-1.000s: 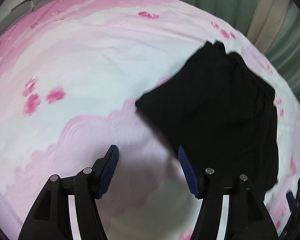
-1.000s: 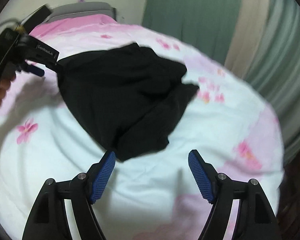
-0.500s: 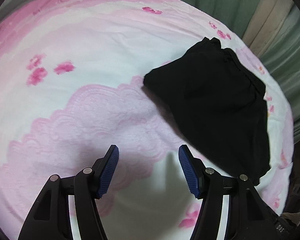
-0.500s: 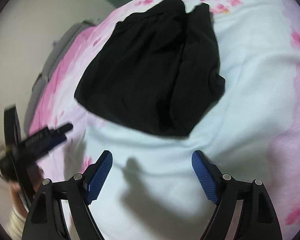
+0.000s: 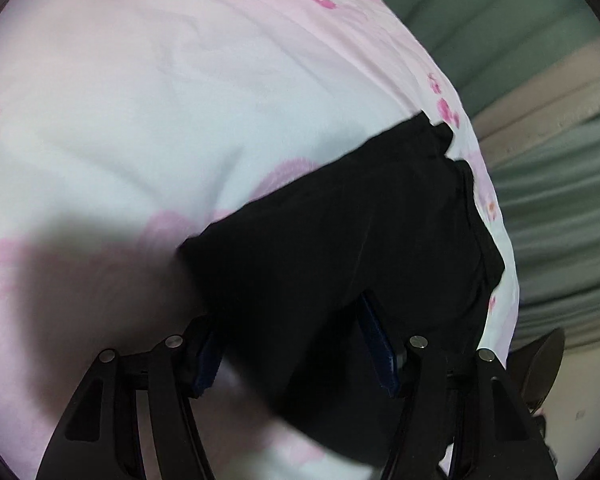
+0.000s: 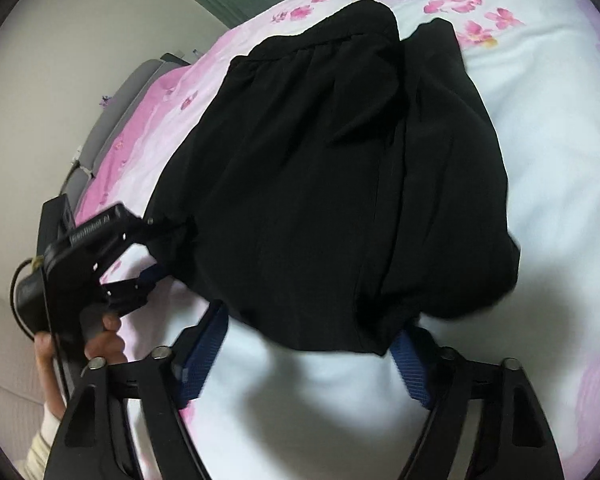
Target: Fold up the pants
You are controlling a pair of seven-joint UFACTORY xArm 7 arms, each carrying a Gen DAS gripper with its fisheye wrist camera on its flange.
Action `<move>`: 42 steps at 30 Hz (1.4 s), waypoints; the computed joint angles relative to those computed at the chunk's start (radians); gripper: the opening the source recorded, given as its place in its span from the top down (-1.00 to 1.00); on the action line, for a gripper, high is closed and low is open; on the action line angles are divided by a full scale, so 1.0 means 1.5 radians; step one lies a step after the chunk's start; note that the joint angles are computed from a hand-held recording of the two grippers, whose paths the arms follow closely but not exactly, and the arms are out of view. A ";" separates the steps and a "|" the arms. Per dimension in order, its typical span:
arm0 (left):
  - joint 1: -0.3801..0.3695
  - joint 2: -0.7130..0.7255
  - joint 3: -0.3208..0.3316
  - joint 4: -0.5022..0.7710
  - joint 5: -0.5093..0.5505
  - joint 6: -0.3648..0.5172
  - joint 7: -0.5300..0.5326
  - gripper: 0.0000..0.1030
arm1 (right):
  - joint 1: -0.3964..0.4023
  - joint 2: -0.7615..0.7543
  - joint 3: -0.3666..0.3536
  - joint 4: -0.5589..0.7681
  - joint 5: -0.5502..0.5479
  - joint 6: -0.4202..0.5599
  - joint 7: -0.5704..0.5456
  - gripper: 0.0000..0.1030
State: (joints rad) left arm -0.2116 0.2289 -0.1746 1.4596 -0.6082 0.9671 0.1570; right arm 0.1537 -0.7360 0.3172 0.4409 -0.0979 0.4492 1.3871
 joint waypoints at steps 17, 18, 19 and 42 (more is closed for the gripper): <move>-0.060 -0.133 0.007 0.046 0.158 0.054 -0.084 0.77 | 0.021 -0.102 -0.048 0.127 0.002 0.231 -0.183 0.74; -0.061 -0.144 0.008 0.050 0.168 0.066 -0.089 0.78 | 0.023 -0.110 -0.051 0.144 0.003 0.248 -0.201 0.74; -0.061 -0.158 0.010 0.059 0.180 0.082 -0.096 0.78 | 0.024 -0.117 -0.050 0.159 0.006 0.266 -0.214 0.74; 0.015 -0.559 0.267 0.184 0.172 0.556 -0.024 0.79 | -0.012 -0.006 0.216 0.747 0.096 0.558 -0.259 0.75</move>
State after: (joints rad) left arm -0.1894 -0.6101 0.2264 1.7352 -0.3506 1.8007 0.1216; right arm 0.1356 -0.7457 0.6407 1.5617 0.0454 1.2860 0.9988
